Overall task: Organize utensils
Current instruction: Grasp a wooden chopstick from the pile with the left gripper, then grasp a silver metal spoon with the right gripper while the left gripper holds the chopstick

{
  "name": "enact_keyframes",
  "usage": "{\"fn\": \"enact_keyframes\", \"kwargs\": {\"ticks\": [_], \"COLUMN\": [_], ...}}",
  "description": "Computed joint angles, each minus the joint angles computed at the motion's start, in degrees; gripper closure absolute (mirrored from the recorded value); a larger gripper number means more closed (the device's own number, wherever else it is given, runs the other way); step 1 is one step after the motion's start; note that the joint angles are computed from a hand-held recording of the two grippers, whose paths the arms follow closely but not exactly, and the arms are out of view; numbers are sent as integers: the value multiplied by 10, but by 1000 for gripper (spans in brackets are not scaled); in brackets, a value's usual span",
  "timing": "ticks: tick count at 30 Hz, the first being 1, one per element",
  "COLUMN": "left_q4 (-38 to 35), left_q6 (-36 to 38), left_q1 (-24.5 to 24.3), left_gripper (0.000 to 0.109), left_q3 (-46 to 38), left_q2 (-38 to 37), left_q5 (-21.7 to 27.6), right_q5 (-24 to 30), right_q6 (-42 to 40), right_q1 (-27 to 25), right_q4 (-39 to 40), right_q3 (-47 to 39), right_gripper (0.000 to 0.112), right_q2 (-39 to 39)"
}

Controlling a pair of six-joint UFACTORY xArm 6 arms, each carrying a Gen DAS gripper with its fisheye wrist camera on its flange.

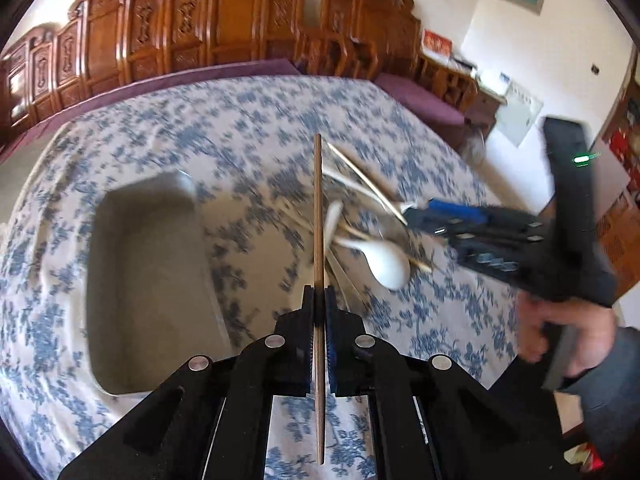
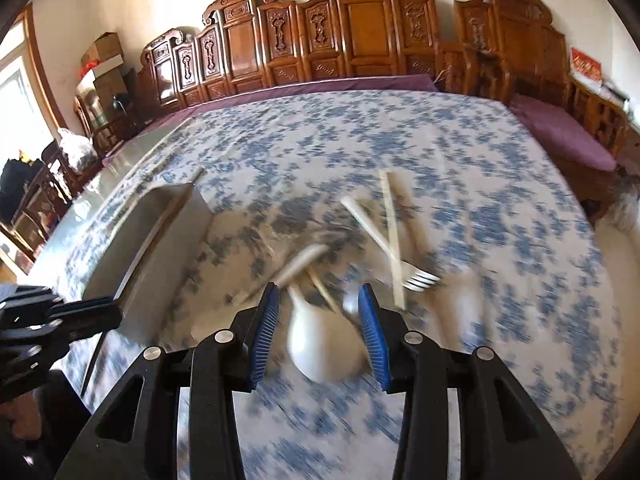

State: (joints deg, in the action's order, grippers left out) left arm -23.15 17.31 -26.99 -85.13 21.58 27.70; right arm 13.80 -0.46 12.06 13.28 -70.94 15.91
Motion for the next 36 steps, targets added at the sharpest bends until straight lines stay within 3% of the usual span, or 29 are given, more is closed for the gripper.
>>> {"fn": "enact_keyframes", "kwargs": {"ticks": [3,10,19,26,36], "left_q4": [0,-29,-68,-86,-85], "left_q6": [1,24,61,76,76], "left_q1": [9,32,39,41,46], "left_gripper": [105,105,105,105,105], "left_q3": [3,21,33,42,47], "left_q2": [-9,-28,-40,-49,-53], "left_q5": [-8,-21,-30,-32,-33], "right_q5": [23,89,156,165,216], "right_q6": [-19,28,62,79,190], "right_q1": [12,28,20,9,-7], "right_q4": [37,8,-19,-18,-84], "right_q3": [-74,-219,-261,-279,-376], "right_gripper": [69,74,75,77,82], "right_q2": [57,171,202,214,269]}}
